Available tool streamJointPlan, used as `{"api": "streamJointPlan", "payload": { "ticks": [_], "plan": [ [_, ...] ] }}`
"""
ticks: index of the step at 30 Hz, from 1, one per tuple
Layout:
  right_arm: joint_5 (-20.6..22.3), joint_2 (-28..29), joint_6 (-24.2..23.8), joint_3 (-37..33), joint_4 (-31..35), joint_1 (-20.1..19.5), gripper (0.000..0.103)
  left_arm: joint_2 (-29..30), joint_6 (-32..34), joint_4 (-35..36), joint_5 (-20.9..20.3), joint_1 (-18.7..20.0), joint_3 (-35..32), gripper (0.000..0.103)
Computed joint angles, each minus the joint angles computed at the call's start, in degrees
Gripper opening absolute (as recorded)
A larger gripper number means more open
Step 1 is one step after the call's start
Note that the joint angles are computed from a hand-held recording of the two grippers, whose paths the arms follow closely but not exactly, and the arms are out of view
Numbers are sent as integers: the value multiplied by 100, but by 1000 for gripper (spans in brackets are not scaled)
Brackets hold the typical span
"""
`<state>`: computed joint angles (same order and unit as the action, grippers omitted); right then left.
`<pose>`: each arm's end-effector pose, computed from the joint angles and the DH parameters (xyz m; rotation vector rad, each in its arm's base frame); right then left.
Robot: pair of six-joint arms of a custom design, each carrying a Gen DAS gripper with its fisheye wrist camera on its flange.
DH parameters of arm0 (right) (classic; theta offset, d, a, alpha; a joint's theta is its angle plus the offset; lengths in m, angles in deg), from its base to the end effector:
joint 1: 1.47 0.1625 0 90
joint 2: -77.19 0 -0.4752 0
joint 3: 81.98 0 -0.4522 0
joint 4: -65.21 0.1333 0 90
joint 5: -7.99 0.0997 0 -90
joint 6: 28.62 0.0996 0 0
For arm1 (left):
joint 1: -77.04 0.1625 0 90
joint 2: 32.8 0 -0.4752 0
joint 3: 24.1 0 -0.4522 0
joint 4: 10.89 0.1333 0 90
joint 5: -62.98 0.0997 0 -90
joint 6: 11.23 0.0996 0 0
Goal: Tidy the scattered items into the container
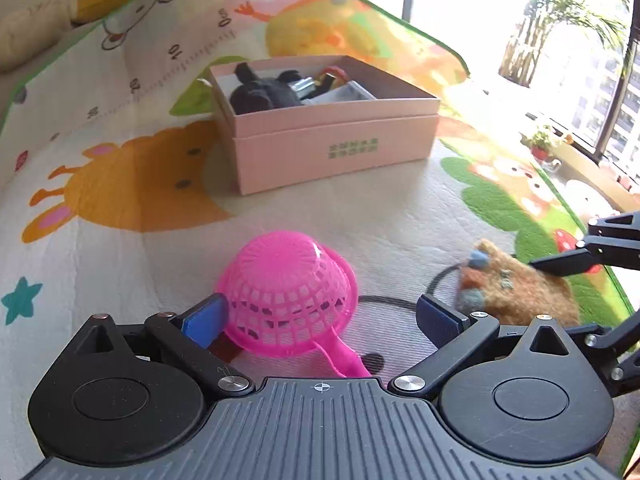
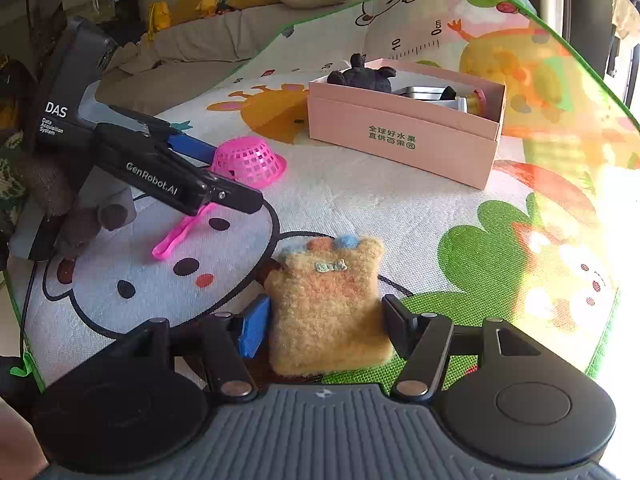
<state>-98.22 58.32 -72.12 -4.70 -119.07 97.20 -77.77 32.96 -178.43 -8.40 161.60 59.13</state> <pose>0.2284 -0.7981 -0.0881 1.0380 -2.3935 0.6938 0.0858 -0.8401 0.2084 0.9259 2.3544 -0.7129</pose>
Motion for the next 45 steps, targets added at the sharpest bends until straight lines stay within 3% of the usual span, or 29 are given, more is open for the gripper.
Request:
{"api": "streamJointPlan", "payload": {
  "ticks": [4, 10, 13, 15, 16, 24, 31, 39, 45],
  "plan": [
    [-22, 12, -34, 28, -86, 12, 61, 89, 21, -451, 313, -98, 121, 102],
    [-79, 30, -8, 47, -186, 37, 56, 361, -303, -516, 447, -117, -252, 102],
    [-74, -18, -21, 128, -214, 47, 55, 434, -119, -723, 535, -135, -249, 97],
    [-64, -57, -72, 204, -294, 50, 54, 386, -81, -768, 487, -151, -170, 80],
    [-61, -80, -78, 239, -338, 50, 54, 348, -103, -716, 490, -165, -132, 79],
    [43, -289, -89, 515, -637, 51, 52, -5, 176, -910, 398, -285, 509, 79],
    [229, -586, 123, 796, -579, 15, 50, -295, 281, -1075, -37, -480, 768, 79],
    [674, -813, 561, 912, -333, -76, 50, 251, 389, -662, -315, -767, -575, 79],
    [875, -866, 912, 685, -91, -107, 50, 1517, 482, -157, -80, -821, -2780, 79]
  ]
}}
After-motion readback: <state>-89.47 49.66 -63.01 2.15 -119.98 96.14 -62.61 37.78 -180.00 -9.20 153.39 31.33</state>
